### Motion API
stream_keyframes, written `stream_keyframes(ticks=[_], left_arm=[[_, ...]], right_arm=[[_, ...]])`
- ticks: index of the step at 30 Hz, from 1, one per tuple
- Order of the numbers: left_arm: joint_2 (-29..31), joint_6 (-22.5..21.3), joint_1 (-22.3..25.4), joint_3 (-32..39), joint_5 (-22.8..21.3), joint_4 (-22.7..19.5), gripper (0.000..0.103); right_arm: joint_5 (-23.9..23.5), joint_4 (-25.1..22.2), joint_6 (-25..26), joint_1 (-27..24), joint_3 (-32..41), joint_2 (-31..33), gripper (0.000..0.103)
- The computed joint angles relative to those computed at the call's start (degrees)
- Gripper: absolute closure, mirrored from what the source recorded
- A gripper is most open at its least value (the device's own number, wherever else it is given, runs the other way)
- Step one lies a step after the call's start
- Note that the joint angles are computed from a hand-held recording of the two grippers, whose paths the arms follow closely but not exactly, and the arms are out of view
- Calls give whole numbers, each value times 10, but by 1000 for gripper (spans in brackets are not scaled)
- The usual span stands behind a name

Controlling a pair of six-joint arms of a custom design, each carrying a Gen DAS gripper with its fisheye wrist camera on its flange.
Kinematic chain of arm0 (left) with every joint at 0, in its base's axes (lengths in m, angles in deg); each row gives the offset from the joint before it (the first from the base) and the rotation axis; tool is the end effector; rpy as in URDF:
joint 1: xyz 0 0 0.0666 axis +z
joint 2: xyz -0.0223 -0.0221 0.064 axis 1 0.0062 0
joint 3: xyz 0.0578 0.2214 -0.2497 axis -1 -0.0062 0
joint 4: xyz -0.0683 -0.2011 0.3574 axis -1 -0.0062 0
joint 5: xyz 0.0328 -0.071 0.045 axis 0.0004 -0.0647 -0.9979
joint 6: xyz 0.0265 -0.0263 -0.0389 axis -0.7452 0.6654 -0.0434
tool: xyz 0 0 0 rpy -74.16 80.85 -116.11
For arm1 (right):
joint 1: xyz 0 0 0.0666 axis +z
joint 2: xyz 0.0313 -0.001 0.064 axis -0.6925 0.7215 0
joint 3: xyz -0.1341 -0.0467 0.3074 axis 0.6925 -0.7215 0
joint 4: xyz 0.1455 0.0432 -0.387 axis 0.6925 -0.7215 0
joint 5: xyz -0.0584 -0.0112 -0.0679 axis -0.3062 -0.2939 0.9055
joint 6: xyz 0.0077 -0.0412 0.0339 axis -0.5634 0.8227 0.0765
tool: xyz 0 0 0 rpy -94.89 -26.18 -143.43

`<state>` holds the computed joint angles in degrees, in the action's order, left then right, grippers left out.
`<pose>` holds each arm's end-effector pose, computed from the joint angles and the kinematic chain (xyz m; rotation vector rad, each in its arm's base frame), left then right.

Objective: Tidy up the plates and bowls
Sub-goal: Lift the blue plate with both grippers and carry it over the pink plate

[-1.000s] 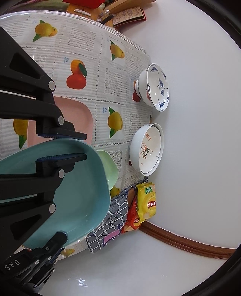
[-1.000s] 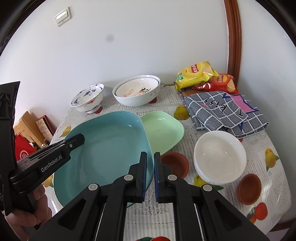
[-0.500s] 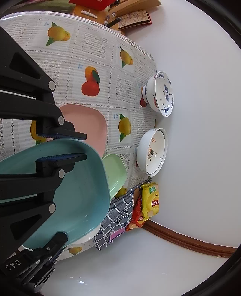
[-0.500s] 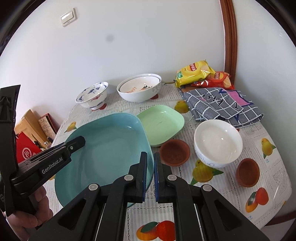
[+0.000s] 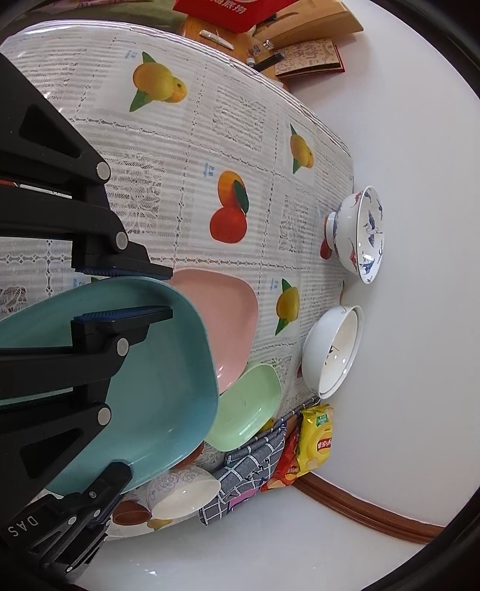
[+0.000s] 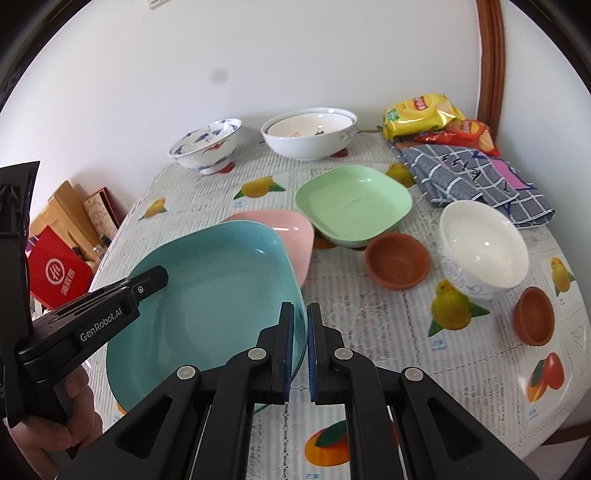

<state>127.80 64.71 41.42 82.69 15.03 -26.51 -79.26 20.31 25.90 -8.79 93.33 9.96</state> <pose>0.2764 -0.2812 0.4720 -0.6195 2.3852 -0.0462 0.3414 0.2385 0.4595 -0.4729 2.4530 0.3515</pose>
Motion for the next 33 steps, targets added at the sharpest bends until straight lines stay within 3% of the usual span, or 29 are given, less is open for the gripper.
stream_keyframes(ticks=[7, 33], left_arm=[[-13, -9, 20, -24, 17, 16, 89], [37, -147, 125, -21, 89, 115, 89]], right_arm=[[-5, -1, 1, 11, 0, 19, 96], [10, 10, 5, -7, 66, 129, 94]])
